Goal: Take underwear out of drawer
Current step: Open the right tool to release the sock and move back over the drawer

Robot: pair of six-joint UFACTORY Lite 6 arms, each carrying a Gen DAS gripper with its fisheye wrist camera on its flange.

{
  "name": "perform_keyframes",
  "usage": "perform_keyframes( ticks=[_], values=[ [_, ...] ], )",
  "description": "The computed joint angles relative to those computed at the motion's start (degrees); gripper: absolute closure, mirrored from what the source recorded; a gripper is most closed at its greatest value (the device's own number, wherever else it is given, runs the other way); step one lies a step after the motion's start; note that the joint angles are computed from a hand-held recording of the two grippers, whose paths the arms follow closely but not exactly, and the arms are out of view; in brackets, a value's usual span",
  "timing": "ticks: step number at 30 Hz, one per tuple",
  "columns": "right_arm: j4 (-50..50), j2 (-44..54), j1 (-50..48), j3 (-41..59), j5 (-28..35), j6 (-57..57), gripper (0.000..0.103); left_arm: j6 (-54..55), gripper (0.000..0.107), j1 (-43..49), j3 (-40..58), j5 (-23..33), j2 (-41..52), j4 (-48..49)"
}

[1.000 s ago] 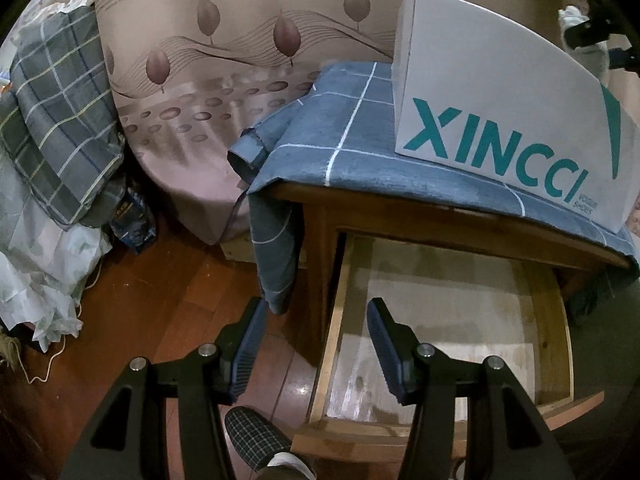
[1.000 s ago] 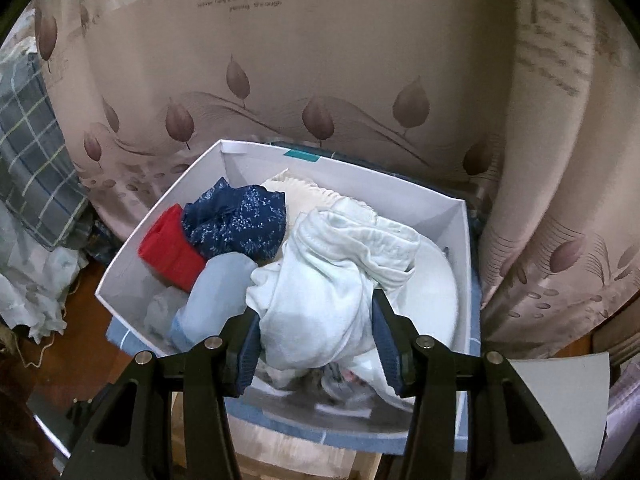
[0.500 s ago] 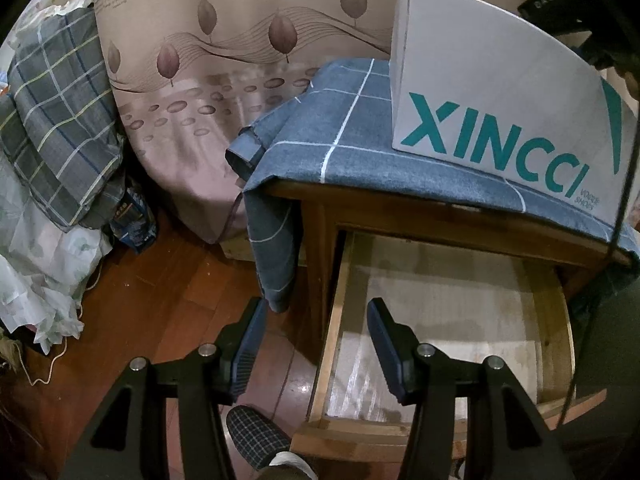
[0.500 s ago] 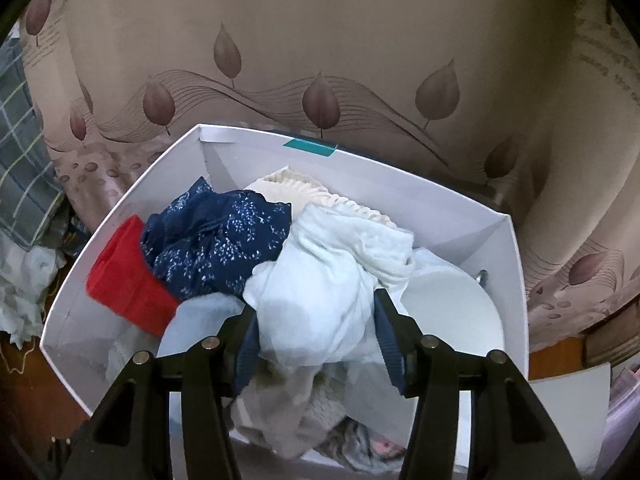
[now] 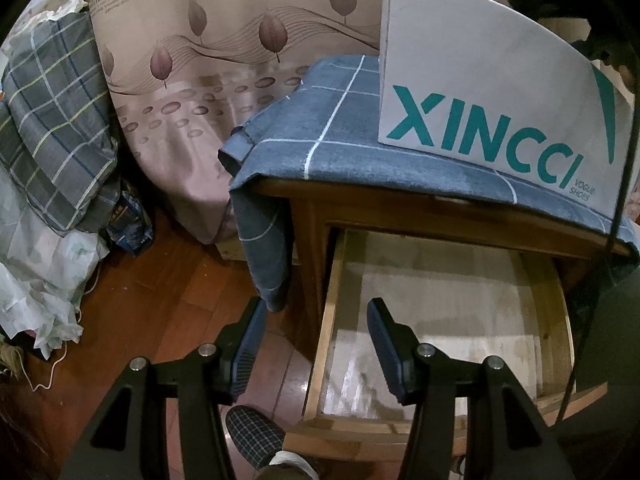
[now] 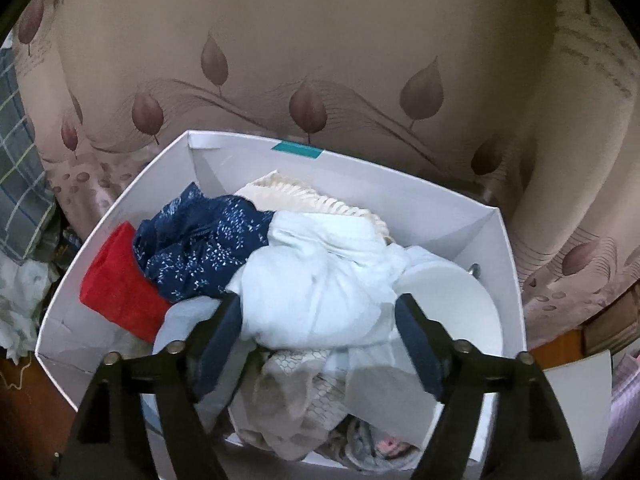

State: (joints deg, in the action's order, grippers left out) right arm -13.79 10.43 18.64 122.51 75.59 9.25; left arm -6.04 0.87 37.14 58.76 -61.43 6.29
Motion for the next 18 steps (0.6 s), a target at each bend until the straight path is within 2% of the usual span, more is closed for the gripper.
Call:
perform_keyframes(
  ticks=[2, 7, 10, 12, 15, 18],
  values=[
    [0.39, 0.35, -0.34, 2.36, 1.12, -0.58, 0.019, -2.80, 0.054, -2.51, 0.09, 0.28, 0.12, 2.19],
    [0.61, 3.21, 0.05, 13.55, 6.89, -2.34, 0.018, -10.44, 0.054, -9.60, -0.49, 1.37, 0.00, 7.77],
    [1.68, -0.15, 0.90, 15.48, 8.75, -2.24, 0.012, -13.09, 0.054, -12.25, -0.52, 2.00, 0.12, 9.88],
    [0.73, -4.64, 2.37, 11.87, 8.52, -1.62, 0.010, -15.54, 0.054, -14.70, -0.53, 2.61, -0.29, 11.61],
    [-2.28, -17.65, 6.89, -1.82, 6.65, 1.46, 0.005, -16.52, 0.054, -16.03, -0.59, 3.35, -0.64, 12.13],
    [-9.43, -31.00, 16.22, -16.83, 6.95, 8.91, 0.003, -19.89, 0.054, -19.56, -0.54, 4.63, -0.71, 14.50]
  ],
)
